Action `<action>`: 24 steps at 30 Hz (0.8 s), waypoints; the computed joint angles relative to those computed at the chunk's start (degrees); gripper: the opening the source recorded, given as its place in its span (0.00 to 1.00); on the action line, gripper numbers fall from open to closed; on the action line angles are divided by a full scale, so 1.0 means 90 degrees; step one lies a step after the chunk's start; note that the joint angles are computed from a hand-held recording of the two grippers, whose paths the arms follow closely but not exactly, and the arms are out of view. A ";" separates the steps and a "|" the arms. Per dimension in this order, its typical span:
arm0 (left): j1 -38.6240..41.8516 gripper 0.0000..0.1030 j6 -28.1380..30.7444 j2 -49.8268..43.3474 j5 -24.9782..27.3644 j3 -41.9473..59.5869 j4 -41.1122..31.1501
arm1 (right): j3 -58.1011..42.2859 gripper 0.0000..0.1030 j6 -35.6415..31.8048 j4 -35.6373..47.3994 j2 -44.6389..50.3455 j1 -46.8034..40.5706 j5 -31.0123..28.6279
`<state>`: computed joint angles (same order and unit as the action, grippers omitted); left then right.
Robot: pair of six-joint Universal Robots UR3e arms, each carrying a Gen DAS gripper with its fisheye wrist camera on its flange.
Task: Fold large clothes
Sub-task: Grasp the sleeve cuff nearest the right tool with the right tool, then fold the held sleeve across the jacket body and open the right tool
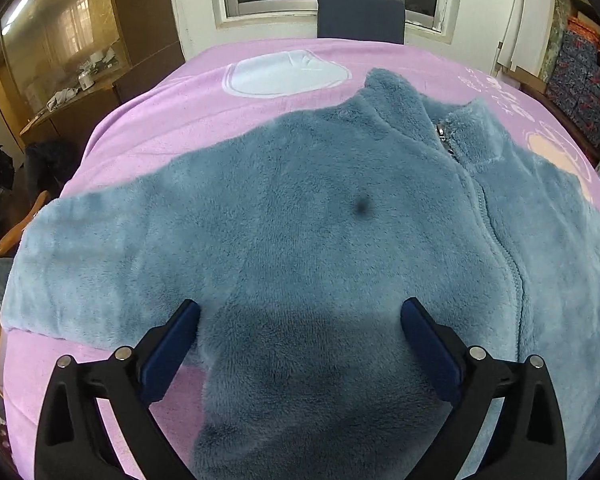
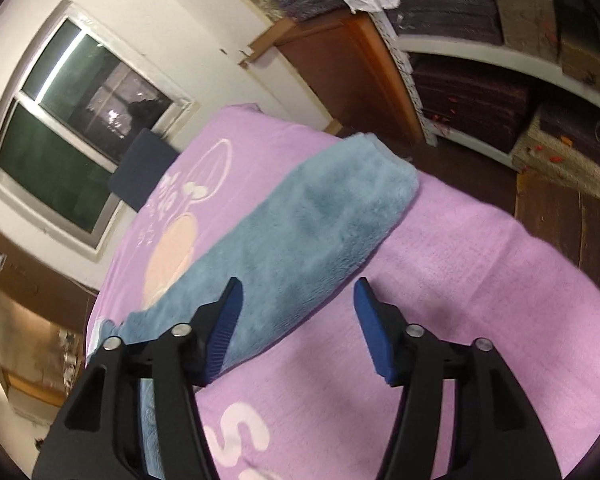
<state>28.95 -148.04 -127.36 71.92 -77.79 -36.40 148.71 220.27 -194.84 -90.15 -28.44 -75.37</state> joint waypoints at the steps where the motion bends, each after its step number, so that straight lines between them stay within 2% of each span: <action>1: 0.0018 0.97 0.0013 0.0031 -0.0011 -0.0106 0.0105 | -0.0074 0.58 0.0141 -0.0267 0.0335 0.0027 0.0008; 6: 0.0084 0.97 0.0132 0.0079 -0.0153 -0.0112 -0.0044 | -0.0471 0.58 0.0613 -0.1082 0.1207 0.0176 -0.0288; 8: 0.0212 0.97 0.0252 0.0236 -0.0316 -0.0335 -0.0041 | -0.0471 0.44 0.0726 -0.1676 0.1619 0.0192 -0.0417; 10: 0.0344 0.97 0.0358 0.0321 -0.0608 -0.0314 -0.0165 | -0.0560 0.27 0.0689 -0.1759 0.1809 0.0291 -0.0692; 12: 0.0550 0.97 0.0311 0.0467 -0.0933 -0.0357 -0.0070 | -0.0561 0.16 0.0605 -0.1729 0.1845 0.0239 -0.0698; 14: 0.0677 0.97 0.0194 0.0500 -0.1065 -0.0246 -0.0034 | -0.0408 0.12 0.0621 -0.2060 0.1996 0.0001 -0.0385; 16: 0.0667 0.97 0.0257 0.0403 -0.0887 0.0067 -0.0031 | -0.0278 0.10 0.0665 -0.2351 0.2084 -0.0114 -0.0210; 19: 0.0623 0.96 0.0390 0.0212 -0.0438 0.0331 0.0315 | -0.0509 0.09 0.0512 -0.1894 0.1767 0.0298 -0.0666; 24: 0.0791 0.96 0.0194 -0.0529 -0.0342 0.1153 0.0441 | -0.1513 0.09 0.0430 -0.0583 0.1059 0.1602 -0.1553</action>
<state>36.07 -146.29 -132.12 68.84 -67.42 -32.43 135.09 224.14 -200.09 -80.62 -14.03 -89.35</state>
